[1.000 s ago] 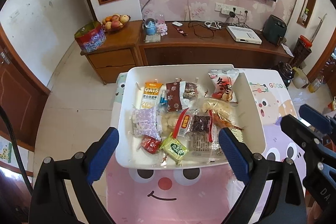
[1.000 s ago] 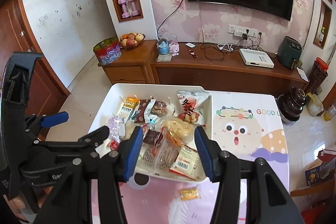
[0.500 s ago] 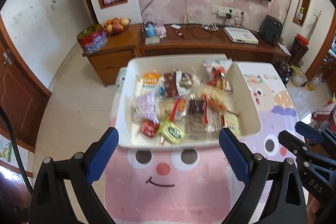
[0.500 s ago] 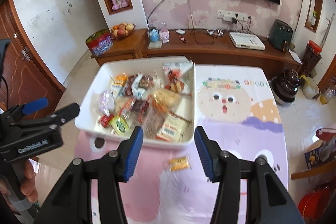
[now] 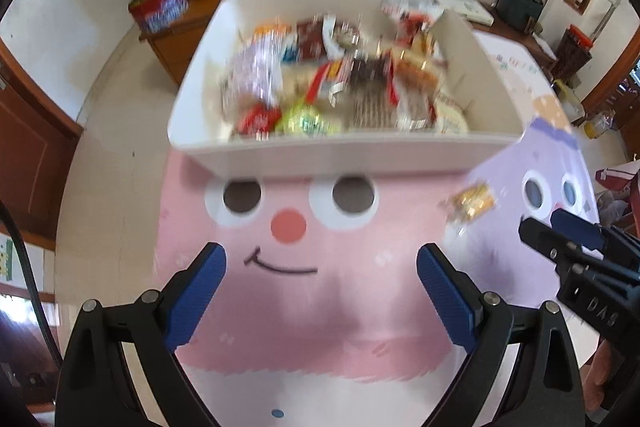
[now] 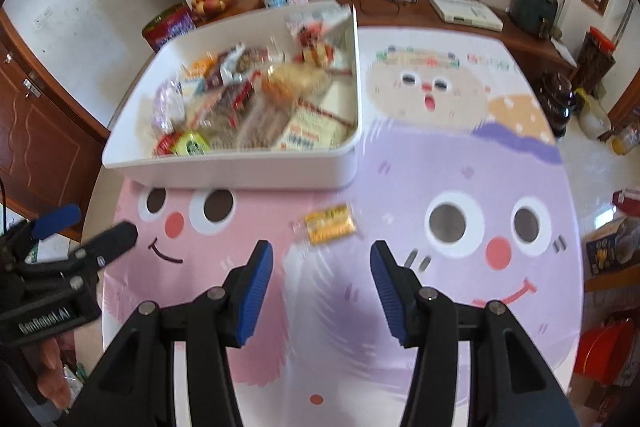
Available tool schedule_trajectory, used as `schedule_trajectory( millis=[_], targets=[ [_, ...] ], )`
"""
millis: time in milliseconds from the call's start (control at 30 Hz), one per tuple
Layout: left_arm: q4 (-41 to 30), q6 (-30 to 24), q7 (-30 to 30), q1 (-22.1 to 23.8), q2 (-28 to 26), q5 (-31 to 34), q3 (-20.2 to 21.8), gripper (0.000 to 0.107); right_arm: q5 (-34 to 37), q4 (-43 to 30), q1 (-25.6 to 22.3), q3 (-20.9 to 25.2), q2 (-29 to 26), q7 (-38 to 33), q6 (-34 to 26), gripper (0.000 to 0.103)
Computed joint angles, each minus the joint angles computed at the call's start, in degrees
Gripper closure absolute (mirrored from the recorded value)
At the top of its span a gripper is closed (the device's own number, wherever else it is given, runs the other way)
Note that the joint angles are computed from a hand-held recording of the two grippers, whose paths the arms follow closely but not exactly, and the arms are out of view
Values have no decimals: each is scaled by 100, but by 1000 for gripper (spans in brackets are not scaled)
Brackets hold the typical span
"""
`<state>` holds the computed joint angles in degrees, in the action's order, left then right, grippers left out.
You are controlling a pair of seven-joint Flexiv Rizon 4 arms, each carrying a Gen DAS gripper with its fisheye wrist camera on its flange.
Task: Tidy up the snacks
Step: 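Lower the right tool onto the small yellow wrapped snack and grasp it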
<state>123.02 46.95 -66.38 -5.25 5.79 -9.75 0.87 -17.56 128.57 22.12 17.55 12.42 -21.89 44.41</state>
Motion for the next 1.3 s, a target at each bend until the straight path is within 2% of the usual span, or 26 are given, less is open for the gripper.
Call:
schedule_trajectory(
  millis=[267, 467, 667, 1133, 1200, 1300],
  targets=[
    [227, 8, -87, 91, -94, 174, 53, 11, 523, 128, 27, -113, -412, 331, 580, 52],
    [197, -61, -79, 162, -185, 196, 71, 11, 693, 153, -91, -261, -813, 982, 1205, 52],
    [109, -99, -32, 209, -324, 150, 73, 11, 720, 26, -112, -356, -1174, 1379, 1374, 52],
    [-135, -231, 66, 259, -624, 94, 57, 11, -168, -586, 75, -495, -1723, 2269, 250, 53],
    [-156, -246, 95, 245, -653, 80, 43, 11, -288, -854, 154, -512, -1866, 2276, -206, 62],
    [-185, -247, 124, 223, -702, 73, 25, 11, -444, -949, 213, -520, -1930, 2285, -419, 72]
  ],
)
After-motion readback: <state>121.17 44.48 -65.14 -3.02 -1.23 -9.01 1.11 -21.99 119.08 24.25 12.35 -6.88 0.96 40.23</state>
